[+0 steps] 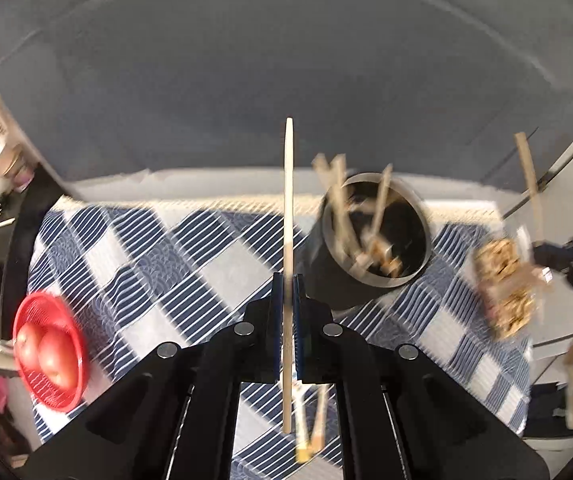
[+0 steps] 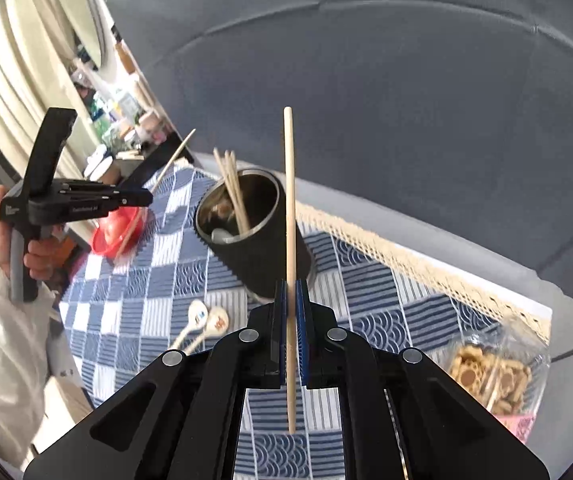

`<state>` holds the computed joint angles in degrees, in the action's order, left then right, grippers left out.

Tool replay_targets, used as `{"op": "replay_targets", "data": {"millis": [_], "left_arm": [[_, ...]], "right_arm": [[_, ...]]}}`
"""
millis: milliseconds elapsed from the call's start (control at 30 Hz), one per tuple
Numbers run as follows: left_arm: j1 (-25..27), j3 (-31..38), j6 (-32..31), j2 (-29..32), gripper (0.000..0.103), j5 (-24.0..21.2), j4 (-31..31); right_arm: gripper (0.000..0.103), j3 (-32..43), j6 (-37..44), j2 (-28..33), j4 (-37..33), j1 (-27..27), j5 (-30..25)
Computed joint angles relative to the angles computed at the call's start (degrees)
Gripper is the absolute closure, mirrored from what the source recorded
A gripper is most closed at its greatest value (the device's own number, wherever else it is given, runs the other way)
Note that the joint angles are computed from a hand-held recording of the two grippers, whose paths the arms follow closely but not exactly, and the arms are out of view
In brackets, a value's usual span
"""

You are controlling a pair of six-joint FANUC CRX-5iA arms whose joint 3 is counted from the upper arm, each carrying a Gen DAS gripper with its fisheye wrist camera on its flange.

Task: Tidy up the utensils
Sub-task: 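Carry both held chopsticks upright over the black holder and lower them inside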

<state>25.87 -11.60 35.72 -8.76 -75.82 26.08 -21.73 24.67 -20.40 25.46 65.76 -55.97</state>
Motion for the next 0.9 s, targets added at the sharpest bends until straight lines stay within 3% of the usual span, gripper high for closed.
{"op": "replay_targets", "data": {"millis": [233,467,667,767,900], "left_arm": [[-3.42,1.36,1.79,1.94,0.098,2.65,4.18],[-4.62,-2.27,0.44,1.81,0.098,7.81,10.61],[-4.76,-11.46,-6.14,-0.49,0.098,14.68,25.69],[-4.63,-15.17,-8.82,-0.27,0.098,15.16,33.48],[-5.43,-19.17,-10.93,-0.53,0.098,18.32,39.03]], "right_arm": [[0.098,0.79,3.38,2.31,-0.74,-5.67,8.04],[0.098,0.66,4.55,4.10,0.01,-10.24,18.34],[0.098,0.07,8.11,5.55,-2.05,-13.55,30.36],[0.098,0.60,12.35,6.97,-5.75,-14.59,35.40],[0.098,-1.17,8.72,8.81,-1.78,-15.13,40.86]]}}
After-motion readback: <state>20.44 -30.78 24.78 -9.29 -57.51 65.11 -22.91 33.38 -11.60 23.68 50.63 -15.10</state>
